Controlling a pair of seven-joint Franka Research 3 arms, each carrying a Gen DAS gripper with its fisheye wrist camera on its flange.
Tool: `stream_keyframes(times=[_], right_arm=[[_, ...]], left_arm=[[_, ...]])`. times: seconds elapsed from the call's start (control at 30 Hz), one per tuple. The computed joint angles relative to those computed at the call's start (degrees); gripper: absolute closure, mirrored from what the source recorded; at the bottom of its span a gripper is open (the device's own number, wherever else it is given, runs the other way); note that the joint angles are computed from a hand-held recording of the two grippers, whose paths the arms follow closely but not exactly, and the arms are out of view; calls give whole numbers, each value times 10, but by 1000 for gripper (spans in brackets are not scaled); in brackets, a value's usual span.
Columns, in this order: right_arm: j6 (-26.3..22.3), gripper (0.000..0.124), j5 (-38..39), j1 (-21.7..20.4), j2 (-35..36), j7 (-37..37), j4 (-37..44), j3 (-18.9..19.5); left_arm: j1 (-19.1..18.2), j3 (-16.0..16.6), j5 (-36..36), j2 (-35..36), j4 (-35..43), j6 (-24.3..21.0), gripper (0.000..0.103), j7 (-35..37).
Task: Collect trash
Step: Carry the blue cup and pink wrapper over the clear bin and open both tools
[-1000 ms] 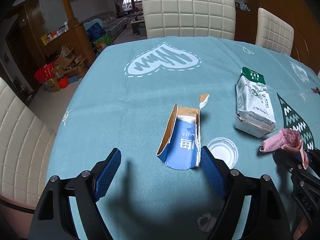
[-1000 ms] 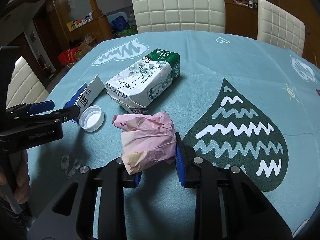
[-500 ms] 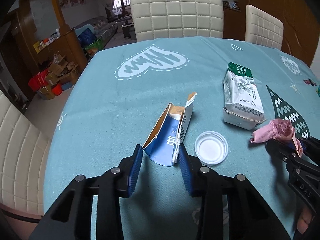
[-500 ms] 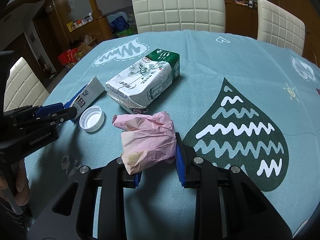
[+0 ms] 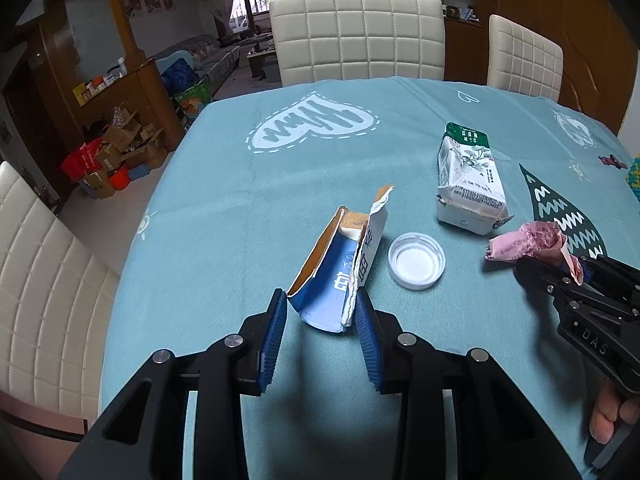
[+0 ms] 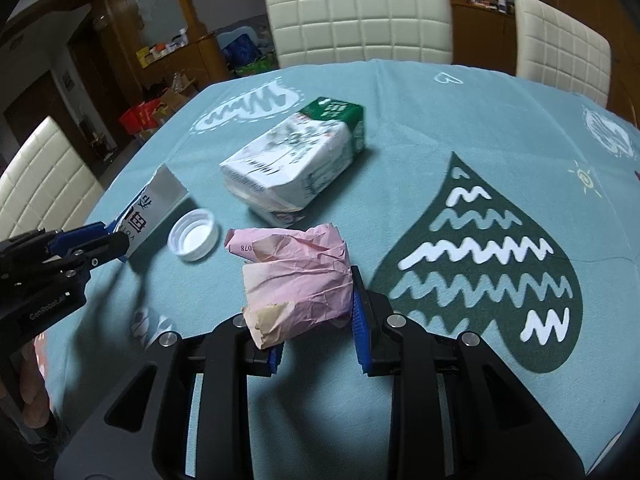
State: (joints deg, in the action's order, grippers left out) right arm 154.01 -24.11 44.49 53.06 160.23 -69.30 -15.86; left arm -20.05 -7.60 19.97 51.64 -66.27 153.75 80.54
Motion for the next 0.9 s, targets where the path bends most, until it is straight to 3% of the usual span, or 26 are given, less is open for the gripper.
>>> stream_keyframes(times=[0.17,0.37,0.5,0.9], right_arm=[[-4,95,-32,25,7,-1,16,-18],[25,95,-23,18,7,-18,20,7],[40,95,-20,33,7,-29,27,0],[-33,95,-18,59,49,-92,146,19]], left_arm=[[4,10,14,-49,-81,32,69,-19],[5,33,53,-118,-194,91,69,-65],[9,49,82,-162,-261,122,69,-99],[-1,134,215,-267,-410,219,69,-265]])
